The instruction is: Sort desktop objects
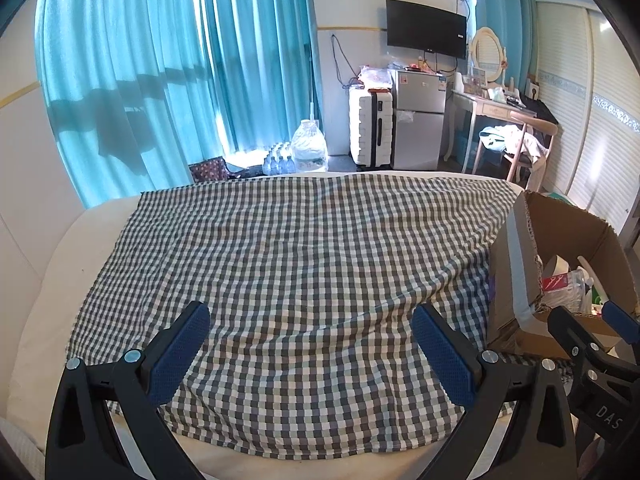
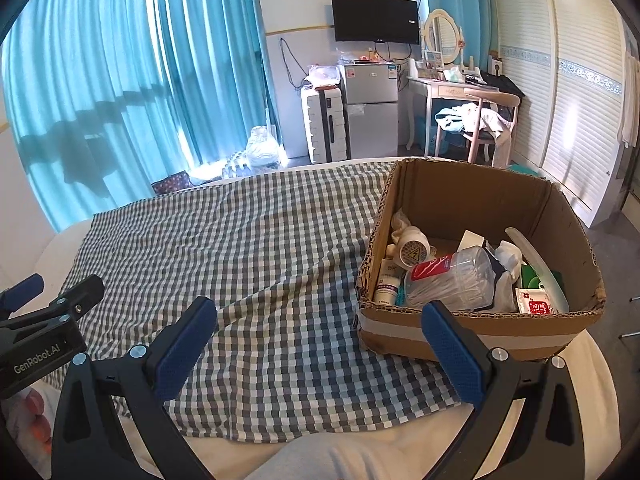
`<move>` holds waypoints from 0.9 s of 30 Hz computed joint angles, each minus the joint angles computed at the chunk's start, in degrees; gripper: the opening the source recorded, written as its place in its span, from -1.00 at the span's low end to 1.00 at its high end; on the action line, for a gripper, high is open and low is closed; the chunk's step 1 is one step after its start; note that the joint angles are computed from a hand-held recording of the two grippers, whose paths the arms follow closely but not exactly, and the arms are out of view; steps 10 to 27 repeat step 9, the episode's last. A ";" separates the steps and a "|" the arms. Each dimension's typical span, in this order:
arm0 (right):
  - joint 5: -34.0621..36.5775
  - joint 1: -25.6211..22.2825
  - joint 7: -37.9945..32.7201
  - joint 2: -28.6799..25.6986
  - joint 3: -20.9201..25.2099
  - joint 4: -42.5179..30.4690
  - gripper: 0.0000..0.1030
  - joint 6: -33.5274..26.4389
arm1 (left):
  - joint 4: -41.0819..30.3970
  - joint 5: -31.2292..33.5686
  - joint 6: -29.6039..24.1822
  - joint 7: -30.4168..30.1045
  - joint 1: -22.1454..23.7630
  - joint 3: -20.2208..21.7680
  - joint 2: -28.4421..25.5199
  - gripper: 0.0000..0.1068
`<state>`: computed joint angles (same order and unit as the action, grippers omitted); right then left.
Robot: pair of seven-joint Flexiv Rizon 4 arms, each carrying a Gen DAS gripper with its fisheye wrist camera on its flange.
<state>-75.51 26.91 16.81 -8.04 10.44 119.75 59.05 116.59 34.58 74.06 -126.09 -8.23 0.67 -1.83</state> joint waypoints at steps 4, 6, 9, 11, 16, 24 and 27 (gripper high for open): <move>0.49 0.24 -0.39 -0.06 0.14 -0.12 0.99 -0.70 | 0.79 0.08 1.68 0.81 -0.06 0.00 0.31 0.93; 0.71 0.47 -0.76 -0.10 0.22 -0.24 0.99 -1.36 | 0.36 2.02 1.42 0.59 -0.33 -0.30 0.47 0.93; 0.94 0.44 -0.83 -0.15 0.18 -0.18 0.99 -1.05 | 0.24 2.18 1.43 0.28 -0.47 -0.61 0.50 0.93; 0.94 0.44 -0.83 -0.15 0.18 -0.18 0.99 -1.05 | 0.24 2.18 1.43 0.28 -0.47 -0.61 0.50 0.93; 0.94 0.44 -0.83 -0.15 0.18 -0.18 0.99 -1.05 | 0.24 2.18 1.43 0.28 -0.47 -0.61 0.50 0.93; 0.94 0.44 -0.83 -0.15 0.18 -0.18 0.99 -1.05 | 0.24 2.18 1.43 0.28 -0.47 -0.61 0.50 0.93; 0.94 0.44 -0.83 -0.15 0.18 -0.18 0.99 -1.05 | 0.24 2.18 1.43 0.28 -0.47 -0.61 0.50 0.93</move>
